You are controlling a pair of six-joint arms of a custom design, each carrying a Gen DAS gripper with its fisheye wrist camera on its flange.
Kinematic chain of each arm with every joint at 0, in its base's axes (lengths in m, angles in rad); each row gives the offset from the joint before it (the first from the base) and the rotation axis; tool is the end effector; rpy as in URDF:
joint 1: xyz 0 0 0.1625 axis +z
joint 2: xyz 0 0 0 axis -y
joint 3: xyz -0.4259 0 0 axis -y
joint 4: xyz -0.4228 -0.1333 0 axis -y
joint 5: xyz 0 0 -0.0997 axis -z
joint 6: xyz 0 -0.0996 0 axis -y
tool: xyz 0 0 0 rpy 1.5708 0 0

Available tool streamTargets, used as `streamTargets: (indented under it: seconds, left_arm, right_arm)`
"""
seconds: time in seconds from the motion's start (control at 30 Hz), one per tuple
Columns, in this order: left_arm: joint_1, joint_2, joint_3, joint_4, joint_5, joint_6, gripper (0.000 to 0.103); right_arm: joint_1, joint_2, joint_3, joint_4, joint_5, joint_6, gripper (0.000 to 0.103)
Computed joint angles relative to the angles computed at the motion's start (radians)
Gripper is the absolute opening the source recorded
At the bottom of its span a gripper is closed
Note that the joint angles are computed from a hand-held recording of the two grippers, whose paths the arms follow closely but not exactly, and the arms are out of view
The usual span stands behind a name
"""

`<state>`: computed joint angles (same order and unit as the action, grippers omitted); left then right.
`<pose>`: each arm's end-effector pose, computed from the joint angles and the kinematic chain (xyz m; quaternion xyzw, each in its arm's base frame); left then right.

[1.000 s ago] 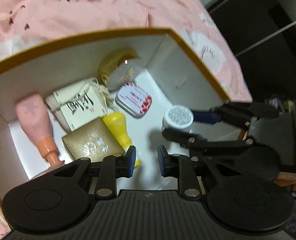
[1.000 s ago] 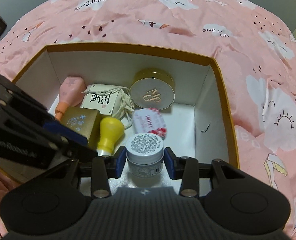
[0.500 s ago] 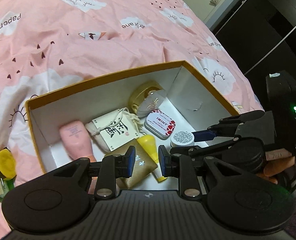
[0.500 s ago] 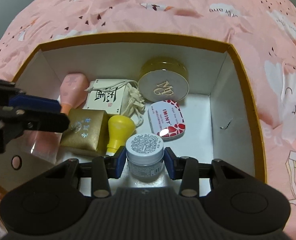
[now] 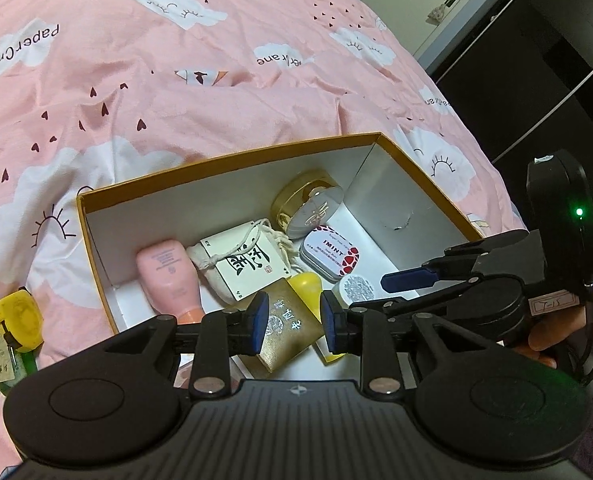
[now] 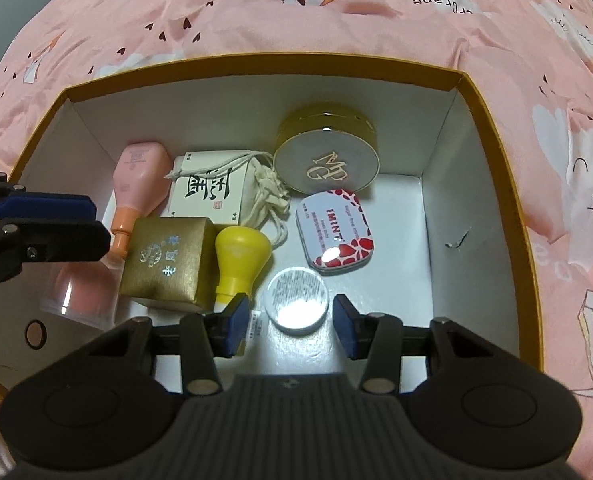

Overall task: Organize rigid objects
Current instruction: 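Move both open tools back to the items beside the box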

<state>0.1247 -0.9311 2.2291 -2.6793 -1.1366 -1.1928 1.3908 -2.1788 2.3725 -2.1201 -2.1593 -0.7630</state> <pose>-0.4238 -0.2297 -0.0105 0.1430 0.9618 -0.1847 0.1428 0.0241 -0.3031 0.3877 0.2216 -0.9169 0.0211 0.3312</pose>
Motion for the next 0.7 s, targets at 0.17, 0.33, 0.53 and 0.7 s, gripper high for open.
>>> streamTargets:
  seconds: [0.17, 0.33, 0.53, 0.7]
  left_arm:
    - [-0.017, -0.025, 0.015, 0.010, 0.016, -0.014, 0.031]
    - [-0.057, -0.075, 0.044, 0.052, 0.052, -0.071, 0.031]
    - [-0.137, -0.184, 0.091, 0.192, 0.133, -0.187, 0.033]
    - [-0.210, -0.316, 0.149, 0.378, 0.189, -0.377, 0.033]
  right_arm:
    - [0.012, -0.025, 0.000, 0.020, 0.019, -0.004, 0.046]
    - [0.067, -0.071, 0.011, 0.042, 0.032, -0.015, 0.047]
    - [0.164, -0.154, 0.040, 0.050, 0.093, -0.050, 0.054]
    - [0.273, -0.211, 0.077, 0.038, 0.153, -0.076, 0.054]
